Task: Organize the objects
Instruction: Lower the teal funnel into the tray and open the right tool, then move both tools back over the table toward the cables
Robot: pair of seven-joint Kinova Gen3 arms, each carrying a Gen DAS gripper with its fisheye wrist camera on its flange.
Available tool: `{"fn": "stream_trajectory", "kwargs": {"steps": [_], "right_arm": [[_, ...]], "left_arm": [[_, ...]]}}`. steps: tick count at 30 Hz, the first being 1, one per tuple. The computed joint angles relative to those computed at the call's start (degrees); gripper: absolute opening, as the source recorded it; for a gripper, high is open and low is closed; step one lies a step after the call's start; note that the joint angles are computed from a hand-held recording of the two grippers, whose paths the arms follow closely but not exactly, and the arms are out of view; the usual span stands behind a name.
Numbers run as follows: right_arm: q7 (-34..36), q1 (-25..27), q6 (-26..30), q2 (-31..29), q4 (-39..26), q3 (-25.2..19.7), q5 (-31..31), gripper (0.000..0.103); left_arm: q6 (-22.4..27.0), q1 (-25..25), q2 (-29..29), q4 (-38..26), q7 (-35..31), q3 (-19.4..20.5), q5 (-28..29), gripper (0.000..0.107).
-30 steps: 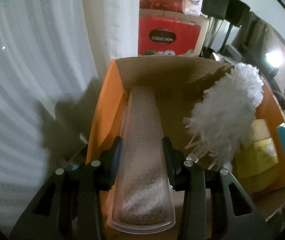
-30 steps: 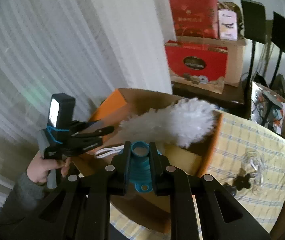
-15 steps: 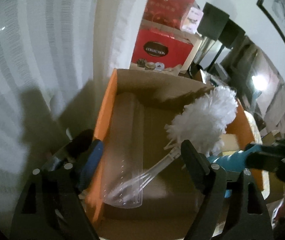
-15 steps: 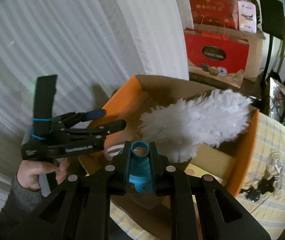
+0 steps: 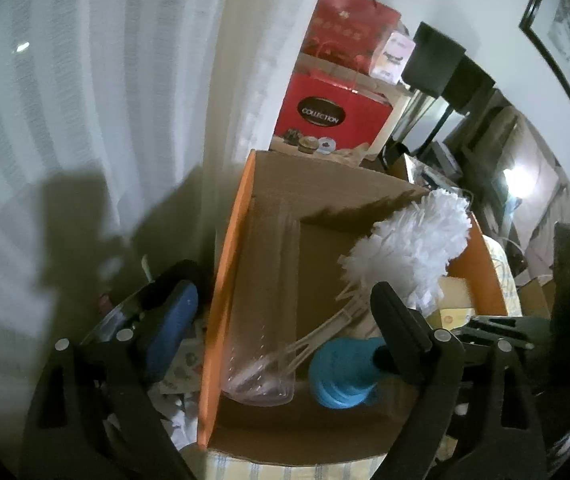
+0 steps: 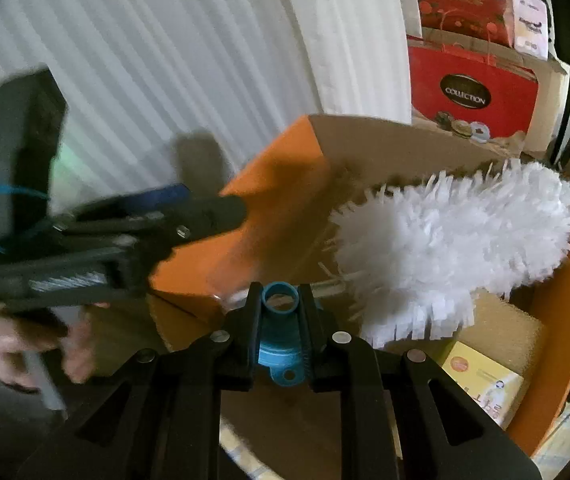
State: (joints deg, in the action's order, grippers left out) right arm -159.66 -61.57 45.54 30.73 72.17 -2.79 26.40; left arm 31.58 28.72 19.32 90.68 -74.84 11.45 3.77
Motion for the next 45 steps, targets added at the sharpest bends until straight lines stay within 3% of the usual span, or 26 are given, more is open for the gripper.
{"fn": "stream_trajectory", "kwargs": {"steps": [7, 9, 10, 15, 23, 29, 35, 45], "right_arm": [[3.09, 0.29, 4.74, 3.26, -3.38, -0.53, -1.85, 0.023], [2.61, -0.11, 4.36, 2.75, -2.55, -0.10, -1.68, 0.036], [2.23, -0.47, 4.28, 2.44, -2.23, 0.23, -1.23, 0.037], [-1.26, -2.21, 3.57, -1.05, 1.18, 1.07, 2.15, 0.043], [-6.34, -2.97, 11.20, -4.10, 1.87, -0.45, 5.91, 0.054], [-12.38, -2.83, 13.91, -7.11, 5.59, -1.76, 8.91, 0.062], [-17.24, -3.34, 17.45, -9.08, 7.45, -3.63, 12.86, 0.076], [-22.05, -3.06, 19.99, -11.51, 10.21, -6.57, 16.16, 0.090]], "left_arm": [[0.67, 0.53, 0.42, -0.08, 0.69, -0.14, -0.18, 0.091], [1.10, 0.79, 0.54, -0.31, 0.78, -0.18, -0.50, 0.091], [1.21, 0.88, 0.50, -0.33, 0.84, -0.19, -0.59, 0.092], [1.13, 1.74, 0.04, -0.21, 1.44, -0.31, -1.46, 0.100], [2.17, 4.07, -0.39, -1.08, 2.95, -0.49, -4.15, 0.101], [2.94, 5.30, -0.49, -1.77, 3.51, -0.36, -5.31, 0.101], [3.38, 7.57, -0.65, -2.37, 5.37, -0.59, -7.55, 0.103], [4.78, 16.07, -1.45, -3.46, 13.49, -2.75, -19.31, 0.103]]}}
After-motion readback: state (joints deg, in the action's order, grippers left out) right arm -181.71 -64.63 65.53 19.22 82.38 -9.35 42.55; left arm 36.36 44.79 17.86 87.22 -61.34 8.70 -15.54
